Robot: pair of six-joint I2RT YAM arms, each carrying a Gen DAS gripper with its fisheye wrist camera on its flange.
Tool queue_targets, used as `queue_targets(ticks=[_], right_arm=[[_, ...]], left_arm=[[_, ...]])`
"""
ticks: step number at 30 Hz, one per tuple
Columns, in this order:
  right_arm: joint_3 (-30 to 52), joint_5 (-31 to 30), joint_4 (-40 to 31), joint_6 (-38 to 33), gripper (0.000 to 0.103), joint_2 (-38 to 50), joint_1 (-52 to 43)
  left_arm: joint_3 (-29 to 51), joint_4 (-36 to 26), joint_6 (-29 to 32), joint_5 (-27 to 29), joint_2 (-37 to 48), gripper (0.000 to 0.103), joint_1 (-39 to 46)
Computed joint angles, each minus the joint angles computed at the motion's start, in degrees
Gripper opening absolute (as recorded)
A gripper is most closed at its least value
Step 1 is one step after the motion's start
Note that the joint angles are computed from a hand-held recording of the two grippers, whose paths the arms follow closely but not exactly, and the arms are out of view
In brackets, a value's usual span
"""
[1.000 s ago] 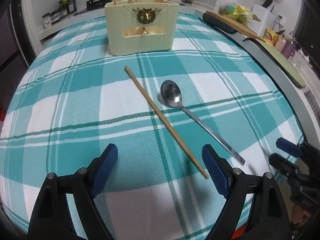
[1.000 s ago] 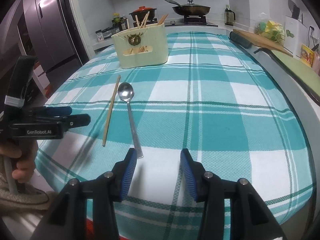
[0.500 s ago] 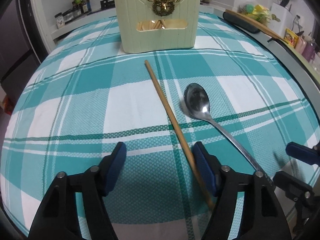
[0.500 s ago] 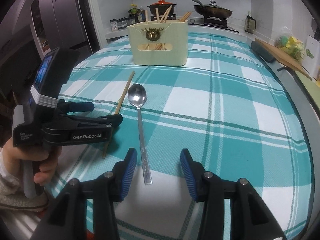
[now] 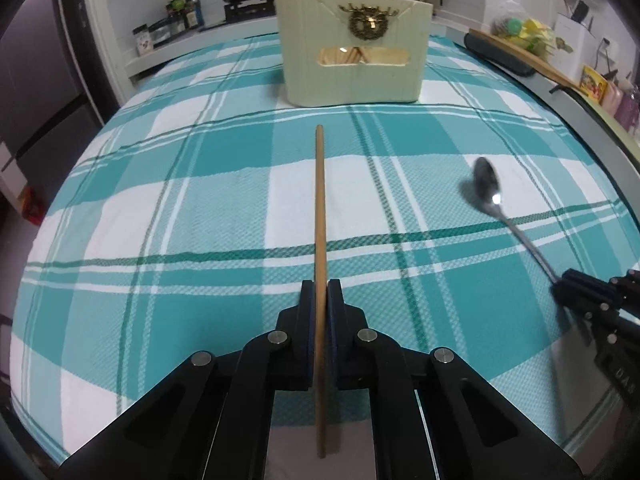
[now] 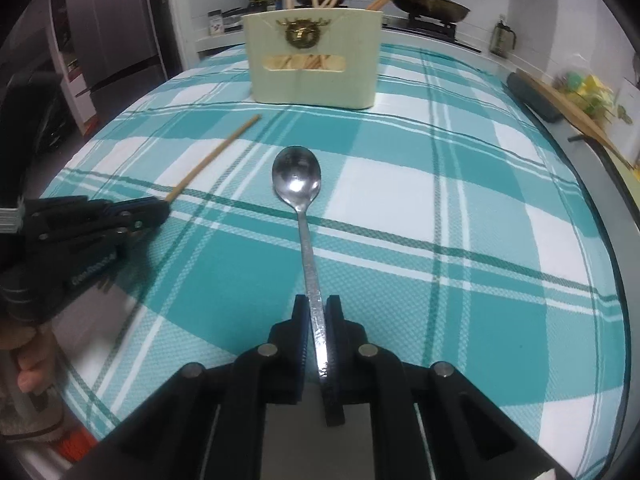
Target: Organize utensils
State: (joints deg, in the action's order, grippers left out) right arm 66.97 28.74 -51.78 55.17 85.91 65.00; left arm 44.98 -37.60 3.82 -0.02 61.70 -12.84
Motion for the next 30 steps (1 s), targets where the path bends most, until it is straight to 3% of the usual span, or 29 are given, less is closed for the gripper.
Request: queue_targets(ticks=[7, 8, 9, 10, 11, 12, 15, 23, 30], right_arm=[[-1.7, 3.3, -9.7, 12.1, 0.01, -3.1, 3.3], [-1.7, 3.6, -10.3, 13.4, 0.01, -3.1, 3.7], [-1.6, 3.6, -10.5, 14.0, 0.02, -3.0, 3.9], [-1.8, 3.9, -10.3, 14.4, 0.038, -3.1, 4.1], [-1.6, 4.2, -10.5, 14.9, 0.048, -2.9, 4.3], [-1.0, 4.7, -11.1, 15.4, 0.054, -2.4, 4.5], [0.3, 5.1, -11.5, 14.4, 0.054, -1.4, 4.8], [1.9, 5.7, -13.2, 14.2, 0.054, 0.1, 4.4], [2.4, 5.1, -12.9, 13.0, 0.054, 1.1, 3.5]], left_arm=[[-1.1, -4.6, 5.1, 4.9, -4.4, 0.009, 11.0], [-1.2, -4.7, 5.4, 5.3, -4.5, 0.021, 11.5], [-1.2, -4.5, 5.6, 5.7, -4.5, 0.03, 11.9], [-1.1, -4.5, 5.7, 5.9, -4.3, 0.054, 12.1], [-0.9, -4.5, 5.5, 6.0, -4.0, 0.071, 12.3], [-0.9, -4.2, 5.4, 6.1, -4.0, 0.074, 12.4], [-0.7, -3.8, 6.6, 5.9, -2.4, 0.076, 11.9], [-0.8, -2.1, 8.0, 5.8, -0.7, 0.095, 13.6], [-0.4, -1.9, 9.2, 7.1, 0.9, 0.103, 15.1]])
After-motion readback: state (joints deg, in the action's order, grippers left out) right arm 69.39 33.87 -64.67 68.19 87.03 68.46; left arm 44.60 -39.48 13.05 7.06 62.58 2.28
